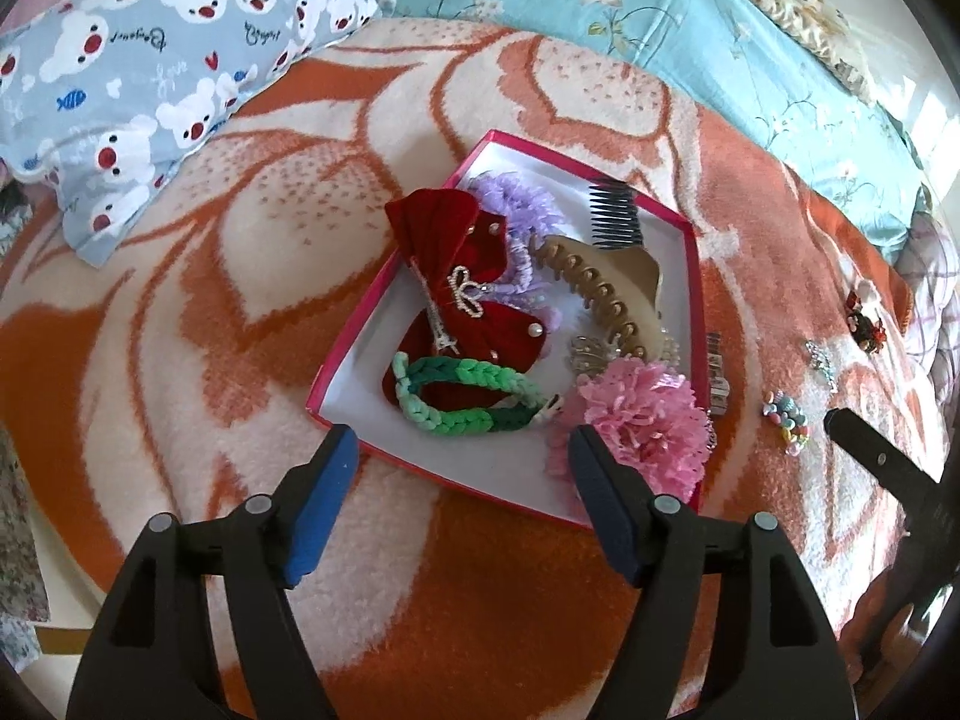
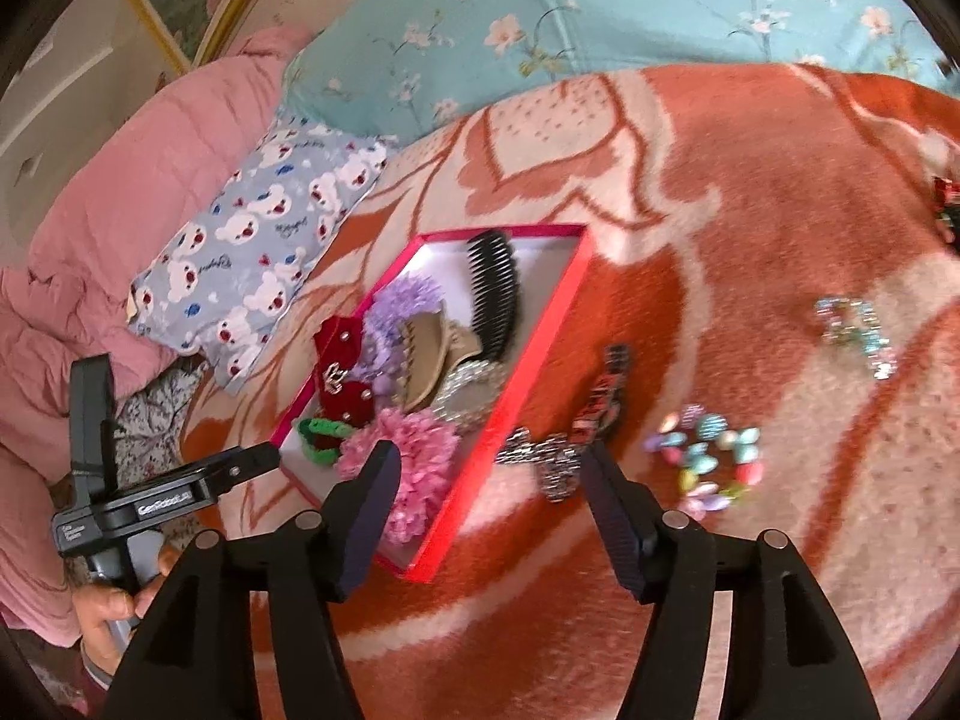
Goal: Organize jewelry
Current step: 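Move both tools out of the box toward the bead bracelets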
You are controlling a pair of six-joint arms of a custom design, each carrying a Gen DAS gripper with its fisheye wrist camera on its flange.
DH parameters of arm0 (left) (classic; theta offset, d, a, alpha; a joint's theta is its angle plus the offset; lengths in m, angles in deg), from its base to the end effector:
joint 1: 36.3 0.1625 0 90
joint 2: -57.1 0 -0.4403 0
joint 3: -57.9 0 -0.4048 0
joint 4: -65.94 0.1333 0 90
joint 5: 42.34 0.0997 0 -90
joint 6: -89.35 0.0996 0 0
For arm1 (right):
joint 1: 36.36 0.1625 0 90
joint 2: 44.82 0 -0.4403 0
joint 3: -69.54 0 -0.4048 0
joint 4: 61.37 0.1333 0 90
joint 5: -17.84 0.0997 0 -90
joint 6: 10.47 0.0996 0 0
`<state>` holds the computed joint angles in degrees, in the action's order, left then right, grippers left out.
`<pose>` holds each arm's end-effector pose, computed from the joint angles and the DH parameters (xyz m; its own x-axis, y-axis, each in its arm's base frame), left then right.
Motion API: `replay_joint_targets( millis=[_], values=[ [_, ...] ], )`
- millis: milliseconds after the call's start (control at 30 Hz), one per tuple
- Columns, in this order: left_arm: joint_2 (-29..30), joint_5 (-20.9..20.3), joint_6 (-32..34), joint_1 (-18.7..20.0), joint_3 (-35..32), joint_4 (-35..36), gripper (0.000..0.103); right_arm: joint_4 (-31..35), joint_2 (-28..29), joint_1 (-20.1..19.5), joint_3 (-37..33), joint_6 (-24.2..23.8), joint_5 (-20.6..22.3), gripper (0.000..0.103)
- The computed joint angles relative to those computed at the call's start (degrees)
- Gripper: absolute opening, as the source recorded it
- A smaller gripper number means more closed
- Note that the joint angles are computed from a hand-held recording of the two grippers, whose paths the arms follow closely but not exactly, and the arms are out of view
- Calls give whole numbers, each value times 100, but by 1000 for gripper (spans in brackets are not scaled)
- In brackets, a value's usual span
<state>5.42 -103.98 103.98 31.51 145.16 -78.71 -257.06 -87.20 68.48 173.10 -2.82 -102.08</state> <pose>-0.1066 -0.7396 0.2222 -0.7549 0.4036 -0.5169 0.5660 0.7991 -0.2027 0.2478 -0.6088 0.1130 -0.9434 0.2068 0.2592 -0.0576 0.6678 -0.7421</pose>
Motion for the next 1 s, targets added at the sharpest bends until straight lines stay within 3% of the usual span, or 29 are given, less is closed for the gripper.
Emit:
replay_joint_targets(
  millis=[167,567,1000],
  values=[
    [-42,-53,-26,-58,74,45,78,-268,-201,-65,293,96,-185,68],
    [-83,-526,3,-307,282,244,78,-849,-732,-302,1130,355,-945,71],
    [253,-1052,-12,-666,343,574,78,-695,-975,-627,1232,333,-954,71]
  ],
)
